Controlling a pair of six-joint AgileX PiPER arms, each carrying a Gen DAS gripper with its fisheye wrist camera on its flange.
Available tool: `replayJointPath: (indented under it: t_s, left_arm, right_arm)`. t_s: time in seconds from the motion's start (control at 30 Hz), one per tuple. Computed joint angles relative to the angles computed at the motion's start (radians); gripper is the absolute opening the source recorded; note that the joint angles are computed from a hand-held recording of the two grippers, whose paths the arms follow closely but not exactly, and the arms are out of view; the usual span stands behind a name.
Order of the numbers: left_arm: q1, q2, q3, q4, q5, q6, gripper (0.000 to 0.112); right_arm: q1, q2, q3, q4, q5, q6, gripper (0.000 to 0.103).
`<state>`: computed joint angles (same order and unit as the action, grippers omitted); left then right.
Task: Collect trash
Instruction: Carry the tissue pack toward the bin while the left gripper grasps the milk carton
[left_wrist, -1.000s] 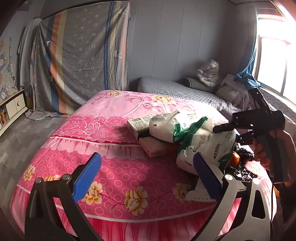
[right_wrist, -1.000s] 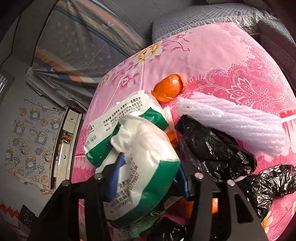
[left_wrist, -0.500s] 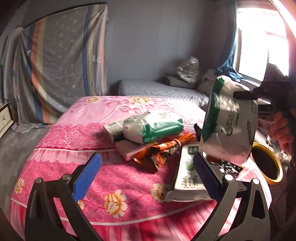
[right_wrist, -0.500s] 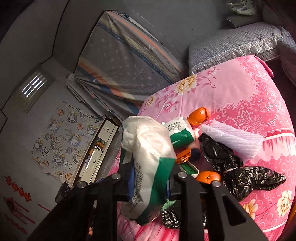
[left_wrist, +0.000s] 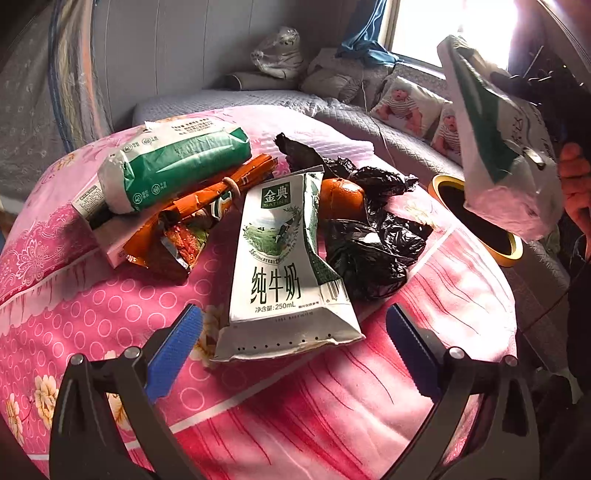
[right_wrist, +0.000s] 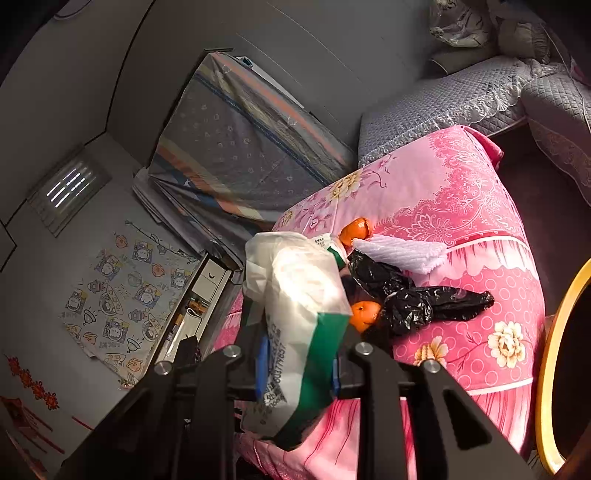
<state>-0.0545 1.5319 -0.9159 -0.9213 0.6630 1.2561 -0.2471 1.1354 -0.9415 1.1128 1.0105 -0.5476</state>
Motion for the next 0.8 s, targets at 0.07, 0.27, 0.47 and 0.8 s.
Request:
replayJointPath:
  t_s: [0.07, 0.27, 0.47, 0.8]
  left_arm:
    - [0.001, 0.047, -0.05, 0.028, 0.027, -0.051, 0.095]
    - [-0.012, 0.2, -0.225, 0.116, 0.123, -0.211, 0.095]
    - [-0.071, 0.247, -0.277, 0.211, 0.065, -0.323, 0.092]
    - [-0.021, 0.109, -0.142, 0.209, -0.004, -0.298, 0.074]
  right_arm:
    - [-0.012, -0.01, 0.018, 0.014, 0.004, -0.014, 0.023]
    - [-0.017, -0.008, 0.043, 0.045, 0.011, -0.044, 0.023]
    - [-0.027, -0.026, 0.077, 0.063, 0.02, -0.069, 0.023]
    - [-0.12, -0.125, 0.128, 0.056, 0.114, -0.041, 0.023]
